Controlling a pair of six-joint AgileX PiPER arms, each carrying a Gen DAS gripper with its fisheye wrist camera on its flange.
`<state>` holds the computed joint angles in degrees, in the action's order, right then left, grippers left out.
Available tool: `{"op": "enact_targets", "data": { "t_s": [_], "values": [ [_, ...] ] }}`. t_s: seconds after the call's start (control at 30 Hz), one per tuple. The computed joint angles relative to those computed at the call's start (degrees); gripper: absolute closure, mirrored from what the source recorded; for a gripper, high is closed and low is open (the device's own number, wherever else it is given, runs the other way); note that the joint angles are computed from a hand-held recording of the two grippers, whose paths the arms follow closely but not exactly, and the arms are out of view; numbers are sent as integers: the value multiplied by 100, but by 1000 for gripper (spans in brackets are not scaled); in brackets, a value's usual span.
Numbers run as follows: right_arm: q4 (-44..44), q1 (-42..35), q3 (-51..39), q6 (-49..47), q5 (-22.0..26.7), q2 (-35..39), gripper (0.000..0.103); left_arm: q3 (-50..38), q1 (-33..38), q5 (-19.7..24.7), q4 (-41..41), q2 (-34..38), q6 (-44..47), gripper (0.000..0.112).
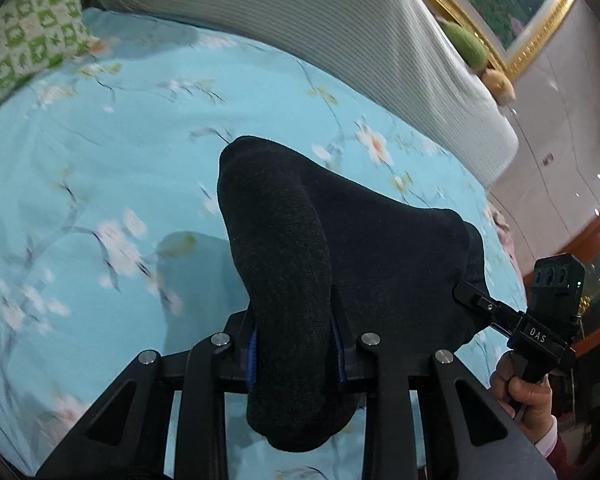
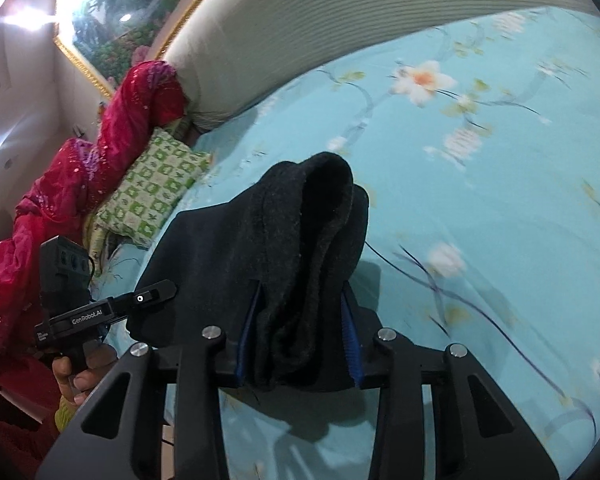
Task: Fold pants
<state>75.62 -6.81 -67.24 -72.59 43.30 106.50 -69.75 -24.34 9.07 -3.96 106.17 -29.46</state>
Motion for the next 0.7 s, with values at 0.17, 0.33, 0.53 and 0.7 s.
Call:
{"op": "enact_targets", "data": {
  "t_s": [0.17, 0.33, 0.53, 0.7],
  "values": [
    [-315, 480, -971, 602, -91, 605, 65, -266, 457, 201, -217, 107, 389, 85],
    [-705, 757, -1805, 1246, -55, 1167, 65, -413, 769, 276, -951, 319, 1157, 85],
    [-976, 771, -2155, 1548, 9, 1514, 64, -185, 819, 16, -1575, 466, 1736, 83],
    [-1145, 737, -2368, 1761, 116, 1699, 61, -104, 844, -61, -1541, 566, 1644, 72]
  ]
}}
